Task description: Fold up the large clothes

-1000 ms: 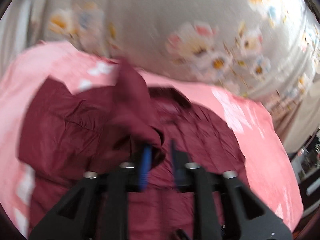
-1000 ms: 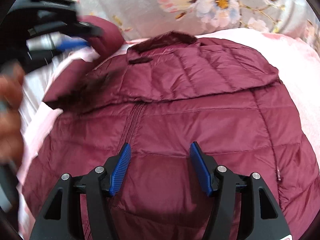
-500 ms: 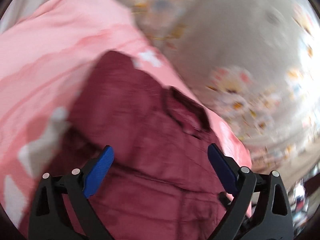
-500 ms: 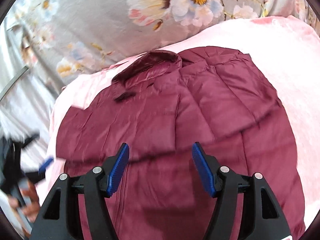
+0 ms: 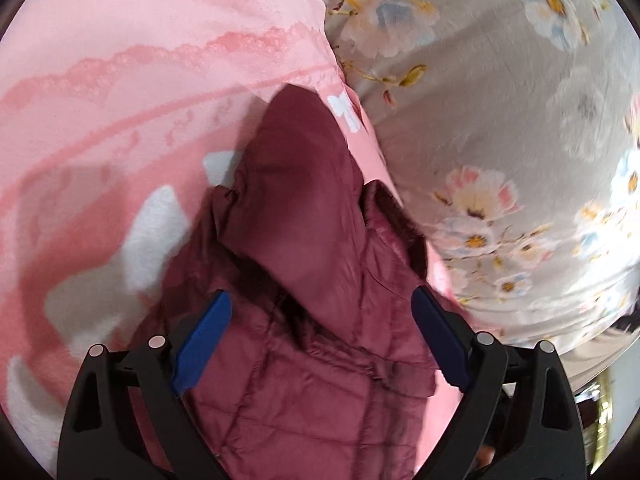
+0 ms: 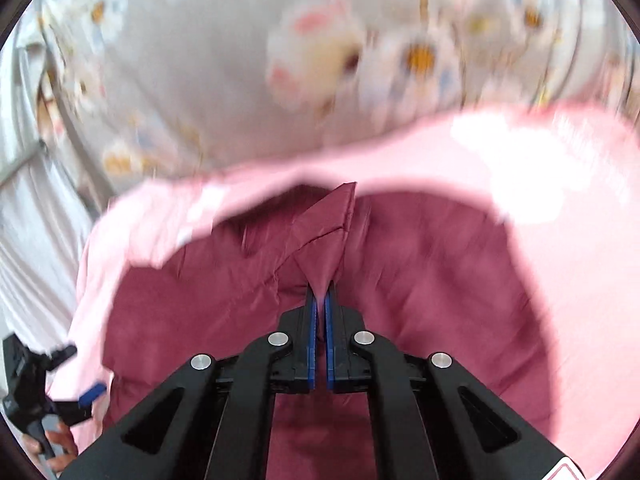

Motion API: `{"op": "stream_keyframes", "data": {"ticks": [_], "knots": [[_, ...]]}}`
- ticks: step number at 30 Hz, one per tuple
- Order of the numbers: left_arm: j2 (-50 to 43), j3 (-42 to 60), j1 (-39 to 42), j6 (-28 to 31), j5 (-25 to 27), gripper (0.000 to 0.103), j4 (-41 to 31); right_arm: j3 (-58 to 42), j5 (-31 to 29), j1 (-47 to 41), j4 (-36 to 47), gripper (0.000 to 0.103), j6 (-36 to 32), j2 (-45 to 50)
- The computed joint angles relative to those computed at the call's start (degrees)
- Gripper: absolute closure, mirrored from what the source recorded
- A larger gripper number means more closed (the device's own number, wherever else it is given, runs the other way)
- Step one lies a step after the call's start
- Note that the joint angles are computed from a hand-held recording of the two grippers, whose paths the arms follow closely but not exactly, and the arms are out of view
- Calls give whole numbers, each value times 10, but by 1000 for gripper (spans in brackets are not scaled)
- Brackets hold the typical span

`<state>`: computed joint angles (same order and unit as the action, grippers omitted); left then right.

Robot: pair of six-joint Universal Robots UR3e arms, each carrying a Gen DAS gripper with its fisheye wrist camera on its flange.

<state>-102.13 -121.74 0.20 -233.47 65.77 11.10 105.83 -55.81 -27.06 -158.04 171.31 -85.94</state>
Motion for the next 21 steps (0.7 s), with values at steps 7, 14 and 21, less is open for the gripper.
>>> {"op": "stream_keyframes", "data": {"ticks": [7, 14, 21], "knots": [[-58, 91, -17, -15, -6, 14, -52, -60, -15, -37, 42, 101, -37, 28], [-88, 191, -60, 7, 140, 43, -209, 16, 6, -66, 36, 101, -85, 11], [-129, 253, -90, 93, 255, 93, -306, 83, -25, -84, -14, 101, -111, 44]]}}
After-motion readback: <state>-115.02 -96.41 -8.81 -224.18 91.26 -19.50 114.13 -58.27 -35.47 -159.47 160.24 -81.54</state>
